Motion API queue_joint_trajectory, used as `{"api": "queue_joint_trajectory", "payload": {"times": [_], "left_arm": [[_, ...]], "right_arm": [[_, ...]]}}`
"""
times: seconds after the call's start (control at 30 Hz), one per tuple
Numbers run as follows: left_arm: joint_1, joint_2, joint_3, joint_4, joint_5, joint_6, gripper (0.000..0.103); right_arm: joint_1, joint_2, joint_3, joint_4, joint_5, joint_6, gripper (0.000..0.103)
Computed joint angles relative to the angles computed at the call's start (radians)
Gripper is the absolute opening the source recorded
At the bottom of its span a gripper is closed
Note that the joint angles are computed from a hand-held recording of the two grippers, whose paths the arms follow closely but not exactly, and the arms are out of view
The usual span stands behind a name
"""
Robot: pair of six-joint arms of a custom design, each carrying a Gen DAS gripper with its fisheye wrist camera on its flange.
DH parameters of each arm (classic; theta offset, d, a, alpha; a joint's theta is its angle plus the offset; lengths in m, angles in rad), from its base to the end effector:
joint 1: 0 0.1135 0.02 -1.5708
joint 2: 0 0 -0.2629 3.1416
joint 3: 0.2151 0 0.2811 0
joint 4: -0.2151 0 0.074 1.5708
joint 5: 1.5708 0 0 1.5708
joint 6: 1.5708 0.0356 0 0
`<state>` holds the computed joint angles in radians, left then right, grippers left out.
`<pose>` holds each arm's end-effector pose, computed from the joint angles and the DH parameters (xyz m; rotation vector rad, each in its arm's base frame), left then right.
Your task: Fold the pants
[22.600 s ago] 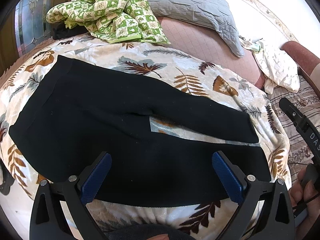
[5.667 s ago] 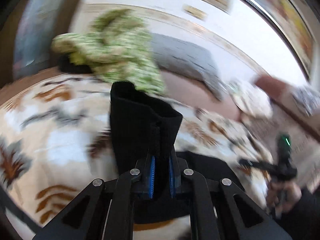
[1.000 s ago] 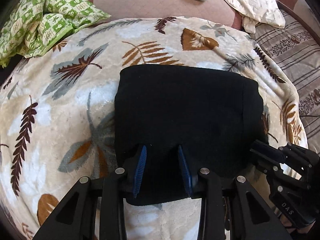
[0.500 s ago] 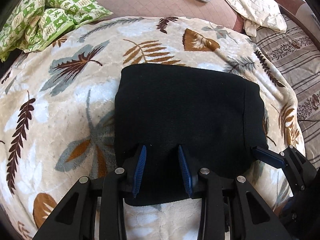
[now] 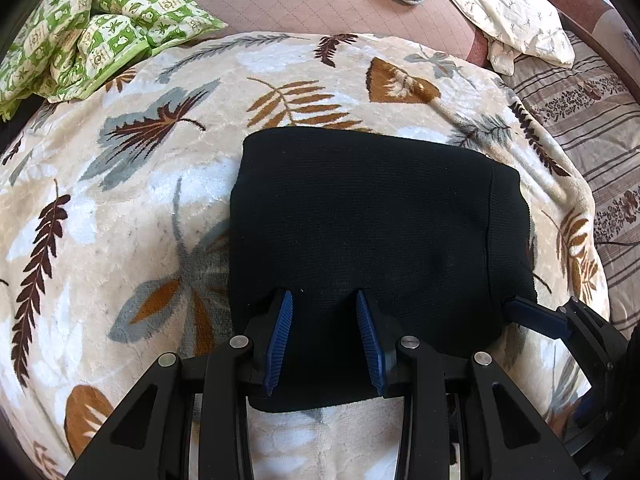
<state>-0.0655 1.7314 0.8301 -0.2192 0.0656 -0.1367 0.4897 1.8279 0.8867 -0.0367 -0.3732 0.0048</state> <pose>0.3263 -0.0237 0.0963 -0.0757 2.6952 -0.1504 0.3089 0.1793 0.0923 -0.7635 2.4678 0.6649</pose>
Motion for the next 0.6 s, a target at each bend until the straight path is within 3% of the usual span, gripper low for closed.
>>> {"api": "queue_joint_trajectory", "payload": {"times": [0.17,0.23,0.3,0.6], "left_arm": [[0.014,0.0,-0.001,0.004,0.03,0.004,0.038],[0.035,0.006,0.0,0.01,0.103,0.018,0.058],[0.047,0.026,0.014,0.009,0.204,0.067,0.095],[0.032,0.089,0.074,-0.007,0.19,0.038,0.102]], "right_arm": [[-0.022,0.012,0.011,-0.006,-0.048,0.019,0.089],[-0.043,0.023,0.017,-0.004,-0.092,0.041,0.089],[-0.069,0.035,0.025,-0.002,-0.148,0.071,0.089],[-0.111,0.067,0.072,-0.089,-0.251,0.038,0.089]]}}
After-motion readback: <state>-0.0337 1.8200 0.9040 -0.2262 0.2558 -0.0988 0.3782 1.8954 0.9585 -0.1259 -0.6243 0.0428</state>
